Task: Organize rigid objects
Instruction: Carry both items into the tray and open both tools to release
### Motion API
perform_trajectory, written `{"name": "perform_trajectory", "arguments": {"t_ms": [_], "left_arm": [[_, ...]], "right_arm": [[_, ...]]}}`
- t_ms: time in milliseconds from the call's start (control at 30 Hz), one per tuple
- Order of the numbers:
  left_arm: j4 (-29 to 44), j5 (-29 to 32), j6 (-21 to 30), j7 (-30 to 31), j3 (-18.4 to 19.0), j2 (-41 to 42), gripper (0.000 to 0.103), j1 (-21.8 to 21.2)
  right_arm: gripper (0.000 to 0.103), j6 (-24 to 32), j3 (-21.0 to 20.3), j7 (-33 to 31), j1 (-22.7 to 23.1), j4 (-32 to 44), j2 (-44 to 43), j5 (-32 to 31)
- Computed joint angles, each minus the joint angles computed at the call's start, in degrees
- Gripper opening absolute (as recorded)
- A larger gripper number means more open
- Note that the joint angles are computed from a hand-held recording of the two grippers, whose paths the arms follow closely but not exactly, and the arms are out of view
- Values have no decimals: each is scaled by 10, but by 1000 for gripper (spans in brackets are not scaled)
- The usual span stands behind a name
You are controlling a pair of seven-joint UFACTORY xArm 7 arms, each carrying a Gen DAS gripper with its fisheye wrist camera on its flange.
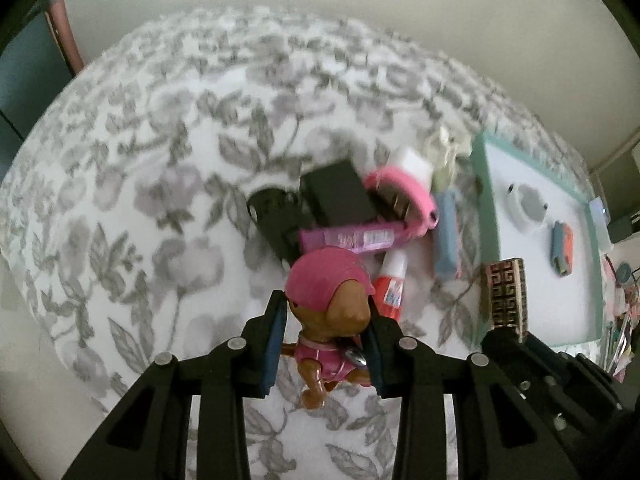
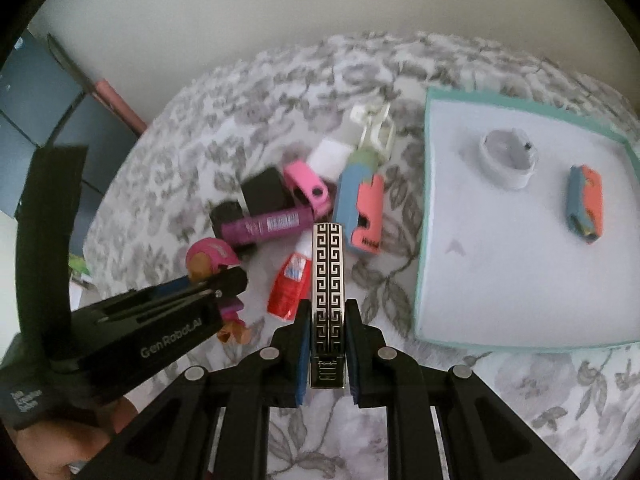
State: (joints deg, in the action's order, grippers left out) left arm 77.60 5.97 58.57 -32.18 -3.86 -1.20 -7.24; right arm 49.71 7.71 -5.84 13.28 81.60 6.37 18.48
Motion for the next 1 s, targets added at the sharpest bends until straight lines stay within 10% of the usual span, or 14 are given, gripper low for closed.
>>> {"name": "perform_trajectory", "arguments": {"t_ms": [467, 1000], "left_arm": [[70, 42, -18, 4, -17, 43, 37, -34], [302, 69, 66, 68, -18, 218, 37, -131]], "right_arm": [[16, -55, -25, 87, -17, 3, -16, -96], [16, 10, -70, 214, -102, 26, 17, -130]]}}
